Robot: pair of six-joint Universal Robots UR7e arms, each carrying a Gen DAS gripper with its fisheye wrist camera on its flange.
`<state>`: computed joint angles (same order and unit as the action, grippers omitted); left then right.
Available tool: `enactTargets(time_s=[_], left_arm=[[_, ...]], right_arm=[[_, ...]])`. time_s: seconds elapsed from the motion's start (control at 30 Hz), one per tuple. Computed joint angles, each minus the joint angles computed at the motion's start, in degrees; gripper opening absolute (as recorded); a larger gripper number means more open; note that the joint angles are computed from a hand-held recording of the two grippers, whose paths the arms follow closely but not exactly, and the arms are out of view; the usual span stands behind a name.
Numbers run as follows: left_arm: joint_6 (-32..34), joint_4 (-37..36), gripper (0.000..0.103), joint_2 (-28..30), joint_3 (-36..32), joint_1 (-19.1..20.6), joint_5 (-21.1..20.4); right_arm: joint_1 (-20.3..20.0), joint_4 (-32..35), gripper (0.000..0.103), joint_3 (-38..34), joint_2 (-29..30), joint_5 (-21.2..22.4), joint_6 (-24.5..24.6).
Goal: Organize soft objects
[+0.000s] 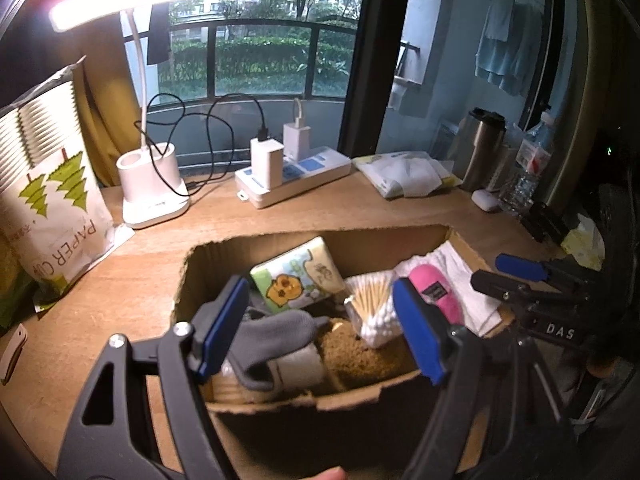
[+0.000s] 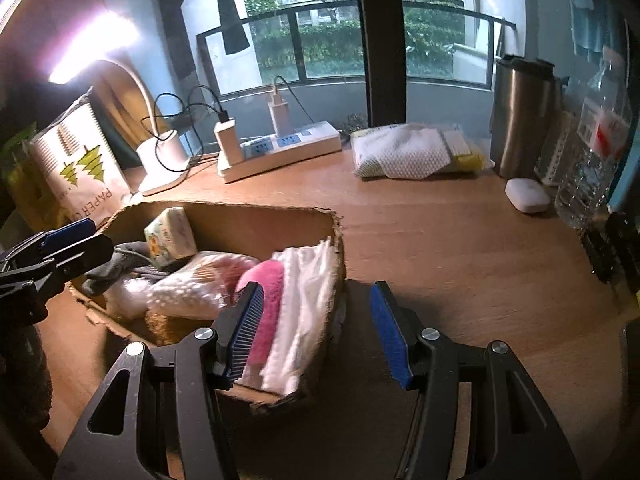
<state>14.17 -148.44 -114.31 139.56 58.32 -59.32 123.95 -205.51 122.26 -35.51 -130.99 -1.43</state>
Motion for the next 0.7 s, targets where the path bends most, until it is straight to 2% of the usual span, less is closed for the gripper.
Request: enactTargets(time_s=[0.7], left_arm=[[-3.2, 15.7, 0.076, -18.5, 1.8, -5.5, 1.0]], right_arm=[[9.4, 1.5, 0.058, 0.8, 0.4, -3.7, 3.8]])
